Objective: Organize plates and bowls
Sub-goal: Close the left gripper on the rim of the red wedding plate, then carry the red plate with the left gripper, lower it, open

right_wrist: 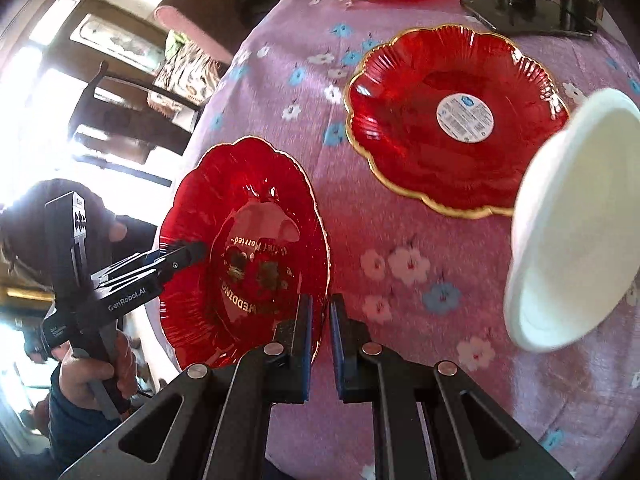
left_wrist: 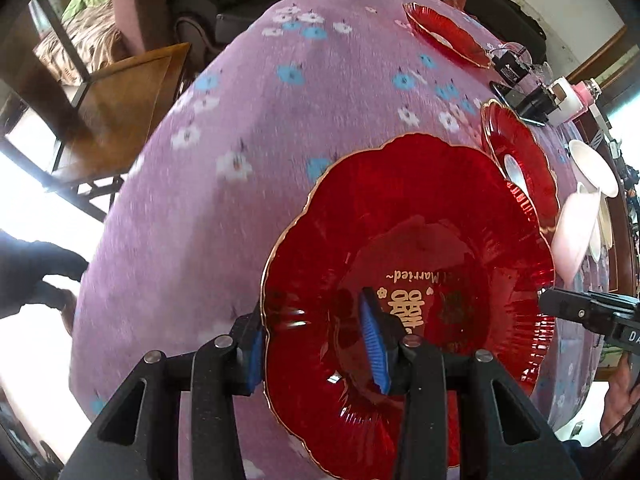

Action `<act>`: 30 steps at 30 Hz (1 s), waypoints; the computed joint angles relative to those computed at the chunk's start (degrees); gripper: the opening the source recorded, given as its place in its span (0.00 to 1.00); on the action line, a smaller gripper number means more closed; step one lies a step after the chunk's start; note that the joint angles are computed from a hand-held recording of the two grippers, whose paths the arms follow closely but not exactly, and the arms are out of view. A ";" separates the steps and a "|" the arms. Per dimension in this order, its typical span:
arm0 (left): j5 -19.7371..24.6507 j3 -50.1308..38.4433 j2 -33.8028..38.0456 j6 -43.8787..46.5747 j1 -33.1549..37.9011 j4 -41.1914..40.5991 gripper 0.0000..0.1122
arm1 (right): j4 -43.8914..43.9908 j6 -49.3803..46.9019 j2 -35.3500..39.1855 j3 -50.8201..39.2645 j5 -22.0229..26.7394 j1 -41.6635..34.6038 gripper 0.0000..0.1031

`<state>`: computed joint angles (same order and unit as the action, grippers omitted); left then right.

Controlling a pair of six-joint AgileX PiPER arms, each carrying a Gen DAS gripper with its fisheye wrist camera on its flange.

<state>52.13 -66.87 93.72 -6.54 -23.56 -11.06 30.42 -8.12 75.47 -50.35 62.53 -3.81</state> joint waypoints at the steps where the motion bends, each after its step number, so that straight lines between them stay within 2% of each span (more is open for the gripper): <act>1: -0.47 0.74 -0.55 -1.10 -0.82 0.53 0.35 | 0.36 0.44 -0.36 0.39 -0.25 1.07 0.10; 4: -1.55 1.85 -1.41 -3.51 -2.41 1.27 0.37 | 0.26 -0.19 -0.09 0.75 -0.58 0.16 0.10; 11: -1.98 2.98 -4.09 -6.00 -2.79 -0.33 0.57 | 2.05 -5.08 -2.50 1.02 1.76 -4.46 0.12; 15: -1.23 2.97 -6.69 -9.02 -3.15 1.18 0.58 | 3.44 -8.84 -5.12 0.47 3.11 -10.52 0.12; 21: 0.58 1.14 -10.26 -13.61 -5.06 4.78 0.58 | 5.04 -13.16 -2.39 -4.06 2.37 -16.13 0.12; 25: 1.87 -1.25 -10.76 -15.35 -7.52 6.38 0.58 | 7.82 -14.00 0.82 -8.31 1.67 -16.13 0.12; 27: 2.18 -2.11 -10.55 -15.82 -8.62 6.53 0.58 | 12.50 -17.88 2.81 -9.47 2.37 -17.56 0.12; 30: 2.55 -2.77 -10.30 -16.37 -10.18 6.72 0.58 | 11.17 -17.88 5.68 -10.87 -0.29 -16.80 0.12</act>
